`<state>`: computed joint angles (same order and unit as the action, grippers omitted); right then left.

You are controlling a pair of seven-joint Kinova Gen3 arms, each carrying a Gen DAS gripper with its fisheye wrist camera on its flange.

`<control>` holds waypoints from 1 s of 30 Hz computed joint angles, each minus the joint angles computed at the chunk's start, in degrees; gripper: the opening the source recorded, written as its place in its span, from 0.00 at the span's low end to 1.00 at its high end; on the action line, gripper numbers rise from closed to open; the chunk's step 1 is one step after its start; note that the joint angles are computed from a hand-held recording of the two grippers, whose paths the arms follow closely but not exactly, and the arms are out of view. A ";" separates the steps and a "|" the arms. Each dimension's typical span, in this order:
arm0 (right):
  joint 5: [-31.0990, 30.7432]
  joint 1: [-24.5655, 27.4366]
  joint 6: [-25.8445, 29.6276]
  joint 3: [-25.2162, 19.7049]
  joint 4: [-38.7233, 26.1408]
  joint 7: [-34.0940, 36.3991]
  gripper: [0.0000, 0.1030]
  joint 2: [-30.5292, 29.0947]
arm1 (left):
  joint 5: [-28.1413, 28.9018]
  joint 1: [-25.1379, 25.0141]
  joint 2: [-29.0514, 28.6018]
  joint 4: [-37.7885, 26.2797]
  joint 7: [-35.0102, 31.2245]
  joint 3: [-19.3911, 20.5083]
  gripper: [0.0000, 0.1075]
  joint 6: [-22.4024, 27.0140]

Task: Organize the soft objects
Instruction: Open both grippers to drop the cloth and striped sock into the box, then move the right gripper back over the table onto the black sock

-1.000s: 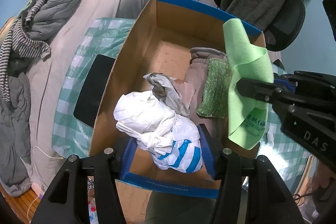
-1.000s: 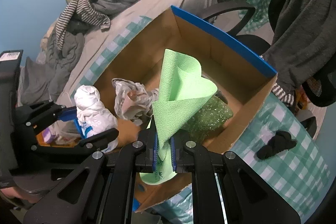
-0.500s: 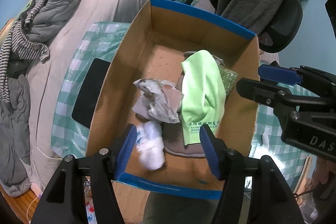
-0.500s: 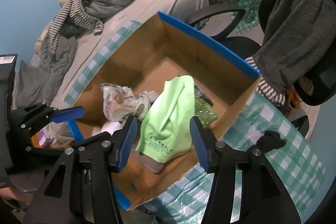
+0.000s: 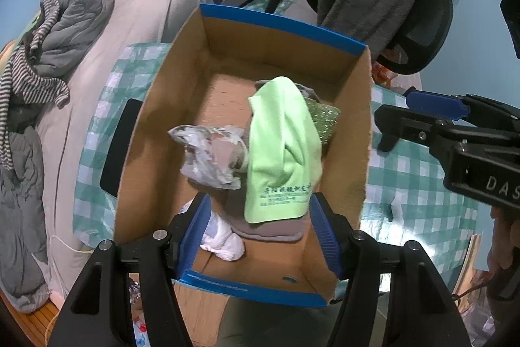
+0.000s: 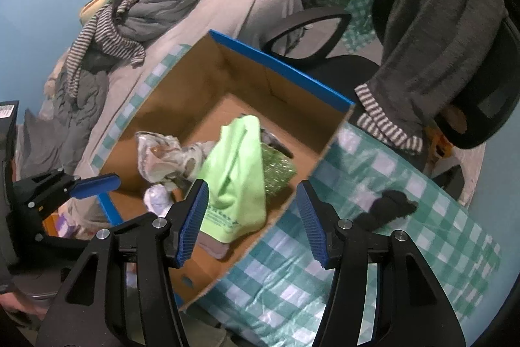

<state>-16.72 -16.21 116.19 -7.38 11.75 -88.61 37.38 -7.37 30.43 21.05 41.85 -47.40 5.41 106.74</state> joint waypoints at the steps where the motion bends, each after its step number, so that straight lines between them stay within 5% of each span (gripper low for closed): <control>1: 0.02 0.37 -0.18 0.05 0.51 0.07 0.55 -0.20 | -0.10 0.27 0.46 -0.75 0.00 0.09 0.60 0.30; 30: 3.09 9.78 1.50 2.33 3.40 -0.65 0.56 4.63 | 1.16 5.20 15.86 -25.99 -1.23 -4.05 0.60 9.65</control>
<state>-13.63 -6.43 117.69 -5.05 15.15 -89.26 42.01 -6.21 35.63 36.90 15.86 -48.63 1.36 116.40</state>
